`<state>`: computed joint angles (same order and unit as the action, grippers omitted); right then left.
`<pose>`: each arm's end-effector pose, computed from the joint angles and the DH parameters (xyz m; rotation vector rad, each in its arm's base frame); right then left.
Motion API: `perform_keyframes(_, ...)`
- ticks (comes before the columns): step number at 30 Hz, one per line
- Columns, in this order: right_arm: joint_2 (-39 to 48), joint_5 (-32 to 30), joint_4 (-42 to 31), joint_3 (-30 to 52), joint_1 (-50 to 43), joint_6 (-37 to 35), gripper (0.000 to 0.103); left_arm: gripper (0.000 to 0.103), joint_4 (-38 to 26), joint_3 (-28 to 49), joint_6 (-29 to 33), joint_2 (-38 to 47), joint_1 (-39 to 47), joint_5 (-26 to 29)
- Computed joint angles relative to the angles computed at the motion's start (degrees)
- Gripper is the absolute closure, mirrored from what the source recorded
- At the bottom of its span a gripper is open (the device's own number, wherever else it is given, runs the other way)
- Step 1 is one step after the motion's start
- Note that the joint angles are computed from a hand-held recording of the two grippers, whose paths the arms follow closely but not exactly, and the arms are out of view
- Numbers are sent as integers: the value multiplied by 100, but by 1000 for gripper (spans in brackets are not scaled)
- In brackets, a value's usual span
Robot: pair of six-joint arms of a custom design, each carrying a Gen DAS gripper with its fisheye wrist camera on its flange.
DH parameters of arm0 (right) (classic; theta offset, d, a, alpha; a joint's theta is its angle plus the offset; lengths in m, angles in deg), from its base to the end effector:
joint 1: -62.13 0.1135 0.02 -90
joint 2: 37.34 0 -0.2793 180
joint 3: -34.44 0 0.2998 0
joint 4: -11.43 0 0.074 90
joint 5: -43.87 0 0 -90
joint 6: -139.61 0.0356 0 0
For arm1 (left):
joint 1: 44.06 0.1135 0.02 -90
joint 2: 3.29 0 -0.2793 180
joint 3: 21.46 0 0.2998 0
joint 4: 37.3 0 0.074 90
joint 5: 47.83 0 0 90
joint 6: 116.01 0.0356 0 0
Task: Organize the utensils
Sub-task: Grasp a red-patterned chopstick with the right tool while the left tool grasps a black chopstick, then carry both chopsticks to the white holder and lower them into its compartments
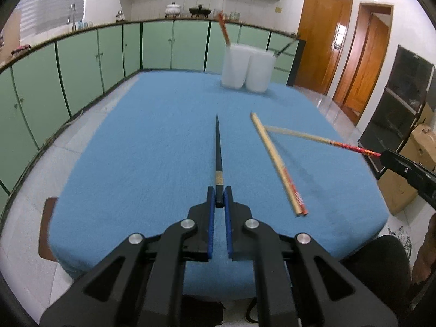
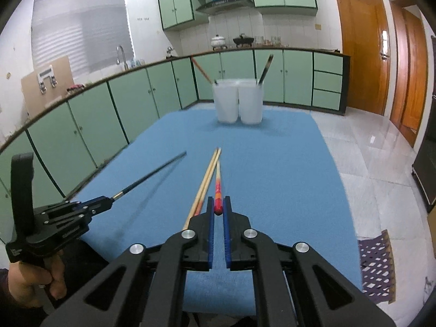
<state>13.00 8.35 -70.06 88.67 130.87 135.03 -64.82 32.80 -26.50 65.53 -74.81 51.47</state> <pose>0.0854 0.1397 0.2564 0.4350 2.1303 -0.0200 0.2465 -0.1534 0.2254 0.6915 2.2339 -0.4627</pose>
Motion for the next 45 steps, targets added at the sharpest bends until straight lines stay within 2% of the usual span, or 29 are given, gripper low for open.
perform_keyframes(4,-1,225,-696,523,246,299,97,97,-424,132,113,-568,98,153)
perform_keyframes(7,40,340,-960,899,291,234,97,97,-705,381,228,-826,111,216)
perform_keyframes(14,79,284,-948,1572,-136,-845,97,97,-1157,1271,486,-691,137,418)
perform_keyframes(22,-5,-529,111,1711,-1318,-2819,97,97,-1610,2350,785,241,271,753)
perform_keyframes(30,338,-2068,772,2224,-3047,-4589,97,97,-2225,3662,1013,1398,377,1007)
perform_keyframes(35,559,-2862,837,2489,-3875,-5070,97,97,-2652,4375,1126,1955,411,1034)
perform_keyframes(40,700,-3047,882,2622,-4075,-5158,97,97,-2752,4571,1137,2100,452,1041)
perform_keyframes(45,676,-2933,799,2695,-3966,-5125,97,97,-2724,4549,1125,2034,438,1042)
